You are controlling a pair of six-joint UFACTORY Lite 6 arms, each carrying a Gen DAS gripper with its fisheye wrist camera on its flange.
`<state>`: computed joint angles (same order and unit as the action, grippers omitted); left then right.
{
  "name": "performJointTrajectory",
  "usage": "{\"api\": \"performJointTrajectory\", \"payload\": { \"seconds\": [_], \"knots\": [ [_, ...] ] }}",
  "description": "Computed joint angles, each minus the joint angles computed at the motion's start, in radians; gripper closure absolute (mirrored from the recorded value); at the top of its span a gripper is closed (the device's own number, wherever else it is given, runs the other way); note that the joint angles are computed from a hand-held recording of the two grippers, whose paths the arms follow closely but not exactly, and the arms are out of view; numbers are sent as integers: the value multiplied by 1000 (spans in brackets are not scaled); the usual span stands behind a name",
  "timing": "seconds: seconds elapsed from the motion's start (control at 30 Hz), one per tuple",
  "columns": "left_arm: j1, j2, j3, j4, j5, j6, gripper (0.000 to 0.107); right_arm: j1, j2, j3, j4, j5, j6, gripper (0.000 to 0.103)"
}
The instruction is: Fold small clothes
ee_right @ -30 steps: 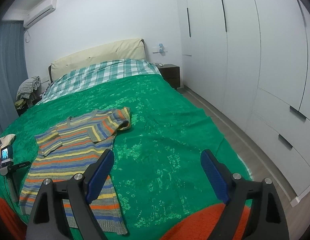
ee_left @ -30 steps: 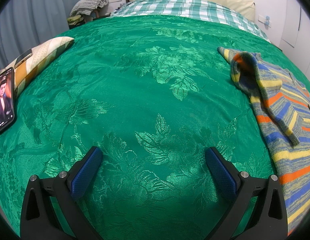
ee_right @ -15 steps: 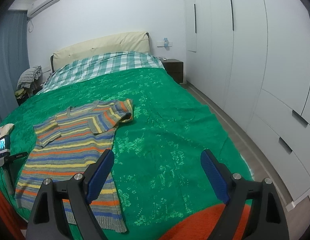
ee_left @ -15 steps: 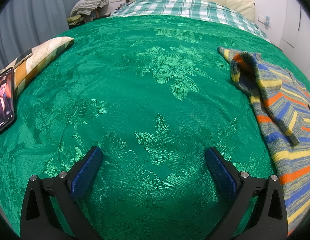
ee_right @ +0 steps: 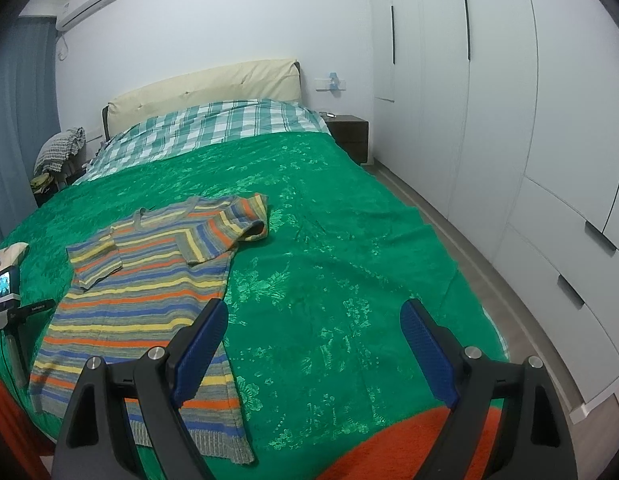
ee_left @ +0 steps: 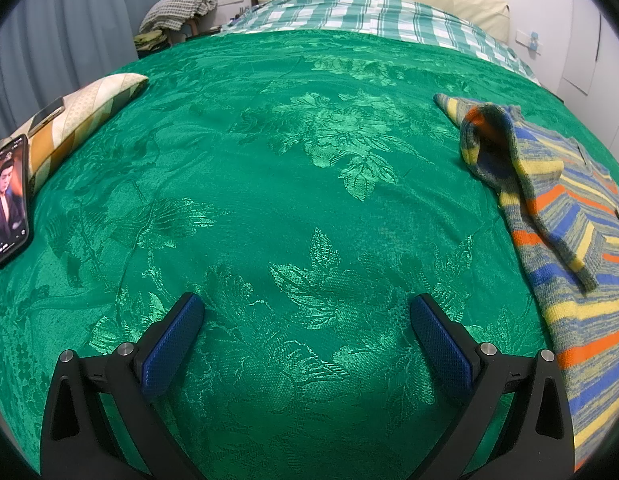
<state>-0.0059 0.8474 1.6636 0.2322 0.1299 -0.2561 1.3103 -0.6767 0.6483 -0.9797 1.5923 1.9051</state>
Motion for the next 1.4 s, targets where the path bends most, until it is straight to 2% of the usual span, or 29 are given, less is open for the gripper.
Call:
{"api": "performJointTrajectory", "payload": {
  "seconds": [0.57, 1.03, 1.4],
  "knots": [
    [0, 1, 0, 1, -1, -1, 4, 16, 8, 1, -2, 6, 10, 16],
    [-1, 0, 1, 2, 1, -3, 4, 77, 2, 4, -10, 64, 50, 16],
    [-1, 1, 1, 2, 1, -2, 4, 62, -9, -1, -8, 53, 41, 16]
  ]
}}
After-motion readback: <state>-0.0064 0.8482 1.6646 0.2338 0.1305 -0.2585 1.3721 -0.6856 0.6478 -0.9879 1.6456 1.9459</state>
